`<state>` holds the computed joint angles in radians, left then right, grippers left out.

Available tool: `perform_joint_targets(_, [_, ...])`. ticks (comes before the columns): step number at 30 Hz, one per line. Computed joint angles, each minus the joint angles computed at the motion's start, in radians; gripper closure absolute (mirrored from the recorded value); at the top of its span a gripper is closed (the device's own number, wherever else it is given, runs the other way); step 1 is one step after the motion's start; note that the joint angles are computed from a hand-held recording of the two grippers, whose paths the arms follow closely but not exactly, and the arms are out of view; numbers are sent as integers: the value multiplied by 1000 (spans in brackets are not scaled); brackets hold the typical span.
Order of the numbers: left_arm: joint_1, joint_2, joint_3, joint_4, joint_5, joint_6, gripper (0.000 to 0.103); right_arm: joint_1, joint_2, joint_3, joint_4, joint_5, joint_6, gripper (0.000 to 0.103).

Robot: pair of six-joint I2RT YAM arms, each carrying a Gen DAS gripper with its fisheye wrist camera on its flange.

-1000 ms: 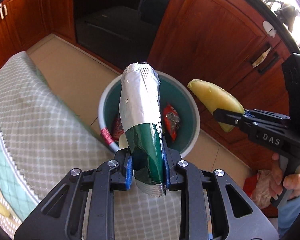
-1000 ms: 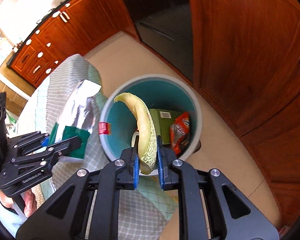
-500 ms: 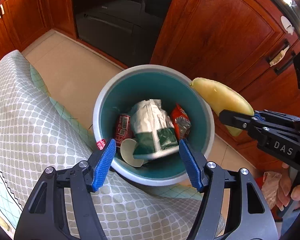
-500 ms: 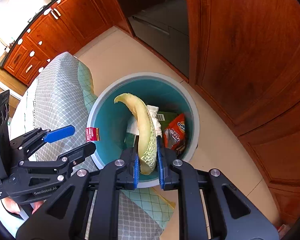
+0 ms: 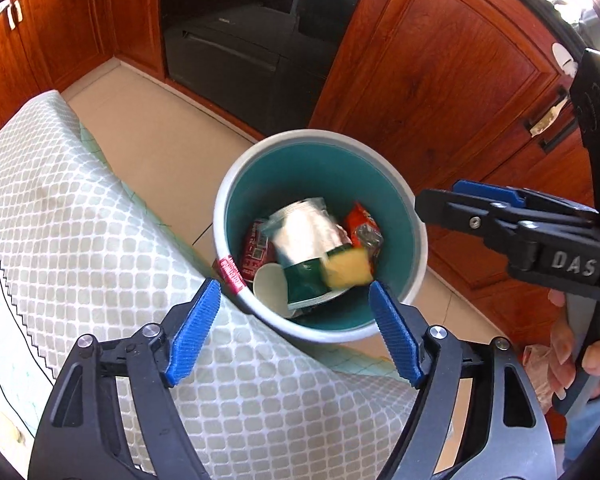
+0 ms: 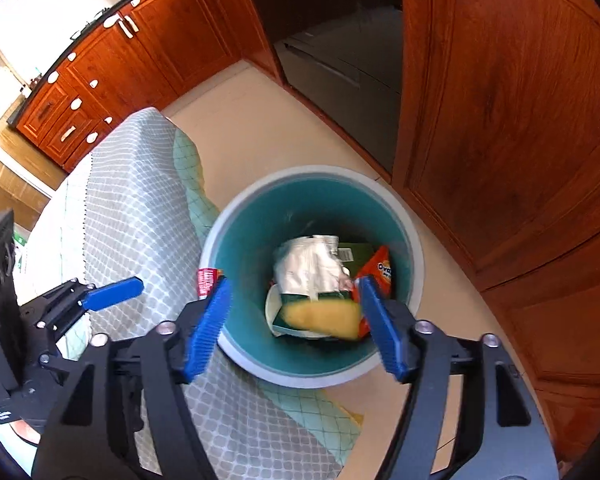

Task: Collect trash
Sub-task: 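Move both tools back over the table toward the banana peel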

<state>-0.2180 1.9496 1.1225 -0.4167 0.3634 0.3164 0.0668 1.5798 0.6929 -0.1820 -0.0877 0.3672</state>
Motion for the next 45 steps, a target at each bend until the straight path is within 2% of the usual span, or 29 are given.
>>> perform_joint_targets(1, [8, -9, -7, -4, 4, 4, 23, 4, -4, 8, -12, 6, 3, 24])
perform_joint_targets(3, [22, -29, -23, -7, 14, 11, 21, 15, -14, 16, -34, 14, 14, 23])
perform_joint_targets(5, [38, -52, -43, -6, 21, 20, 15, 27, -20, 25, -54, 26, 27, 19])
perform_joint_targets(8, [62, -94, -80, 7, 31, 30, 9, 44, -37, 27, -78, 38, 43, 19])
perform_joint_targets(19, [182, -259, -192, -30, 73, 88, 7, 209, -117, 44, -165, 117, 102, 18])
perform_joint_targets(28, [440, -360, -229, -122, 123, 240, 6, 426, -55, 144, -201, 173, 196, 18])
perform_joint_targets(36, [743, -308, -146, -234, 177, 408, 5, 630, 100, 341, -252, 208, 244, 18])
perform_joint_targets(45, [1030, -107, 51, -324, 195, 540, 5, 780, 324, 622, -343, 224, 268, 18])
